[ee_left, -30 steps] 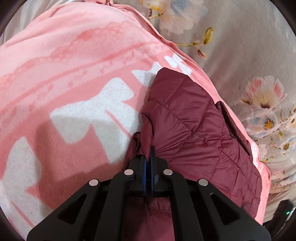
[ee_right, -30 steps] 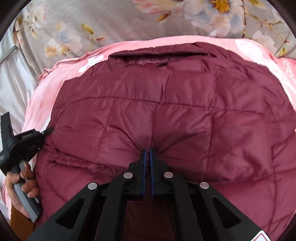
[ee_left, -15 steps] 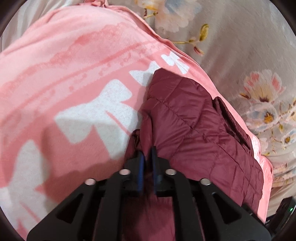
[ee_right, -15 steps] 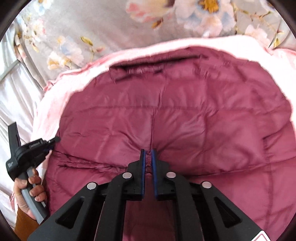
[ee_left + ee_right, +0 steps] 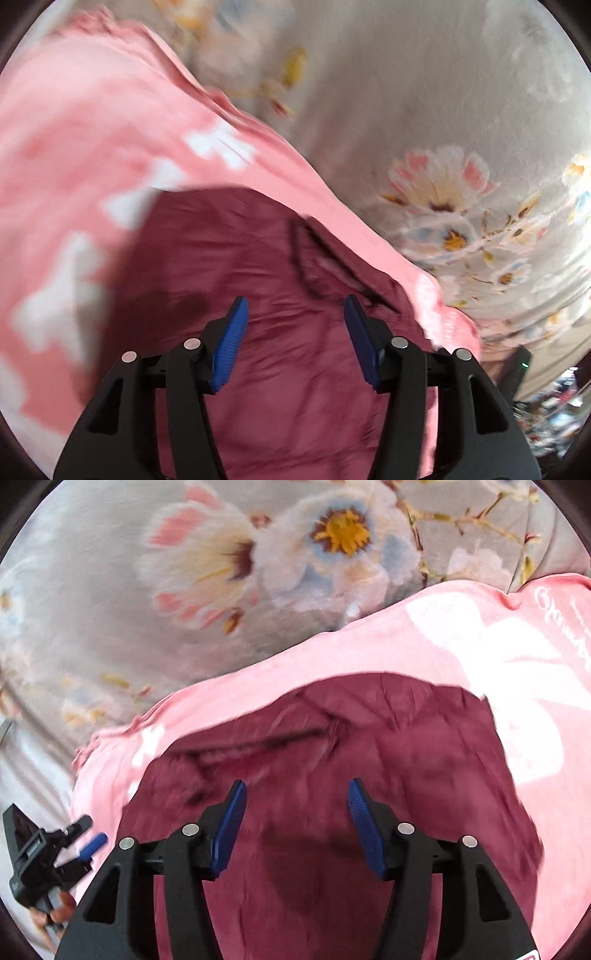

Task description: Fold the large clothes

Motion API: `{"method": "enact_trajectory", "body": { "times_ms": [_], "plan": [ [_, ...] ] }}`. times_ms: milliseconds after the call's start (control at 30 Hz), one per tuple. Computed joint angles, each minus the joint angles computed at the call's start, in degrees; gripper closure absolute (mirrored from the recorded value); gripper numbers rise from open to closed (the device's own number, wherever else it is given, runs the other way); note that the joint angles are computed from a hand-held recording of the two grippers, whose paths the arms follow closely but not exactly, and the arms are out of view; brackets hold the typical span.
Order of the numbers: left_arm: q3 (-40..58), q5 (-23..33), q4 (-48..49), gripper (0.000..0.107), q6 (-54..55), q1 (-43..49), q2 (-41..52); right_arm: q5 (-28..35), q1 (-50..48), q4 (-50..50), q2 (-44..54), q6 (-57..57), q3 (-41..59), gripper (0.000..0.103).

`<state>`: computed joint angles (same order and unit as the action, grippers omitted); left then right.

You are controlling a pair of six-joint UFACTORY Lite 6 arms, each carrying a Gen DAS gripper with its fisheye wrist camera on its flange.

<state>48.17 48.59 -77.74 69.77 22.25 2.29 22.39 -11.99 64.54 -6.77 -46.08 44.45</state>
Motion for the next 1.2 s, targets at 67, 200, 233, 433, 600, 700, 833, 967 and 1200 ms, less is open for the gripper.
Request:
{"method": "enact_trajectory", "body": {
  "times_ms": [67,200,233,433,600,700,833,967,1200],
  "plan": [
    [6.01,-0.77,-1.8,0.055,-3.28,-5.48,8.13,-2.39,1.6,-1.8,9.13,2.92,7.62,0.045],
    [17.87,-4.01,-1.25,0.055,-11.52,-12.52,22.9,-2.78,2.44,-10.68,21.18,12.57,17.19,0.044],
    [19.17,-5.04,-1.24,0.055,-12.21,-13.33,24.65,-1.37,2.72,-12.91,23.7,14.88,18.99,0.043],
    [25.3,-5.18,0.75,0.055,-14.53,-16.37,31.44,3.96,5.92,-4.15,24.11,5.72,17.26,0.042],
    [28.5,-2.76,2.68,0.087,-17.83,-18.44,33.45,2.9,9.17,1.77,22.28,0.88,17.15,0.088],
    [27.42,-2.11,1.19,0.096,-16.77,-18.92,30.91,6.64,7.09,10.4,16.78,-6.42,15.15,0.092],
    [17.31,-3.57,-4.34,0.098,-5.97,-17.46,19.07,5.65,5.19,14.95,10.96,-15.26,8.94,0.097],
    [14.35,-11.72,-3.28,0.099,-2.4,-19.62,20.58,2.72,3.8,16.48,17.0,-19.12,5.43,0.097],
    [10.4,-12.33,-12.86,0.099,10.04,-18.92,24.13,2.51,3.47,31.86,19.95,-36.19,1.27,0.102]
  ]
}}
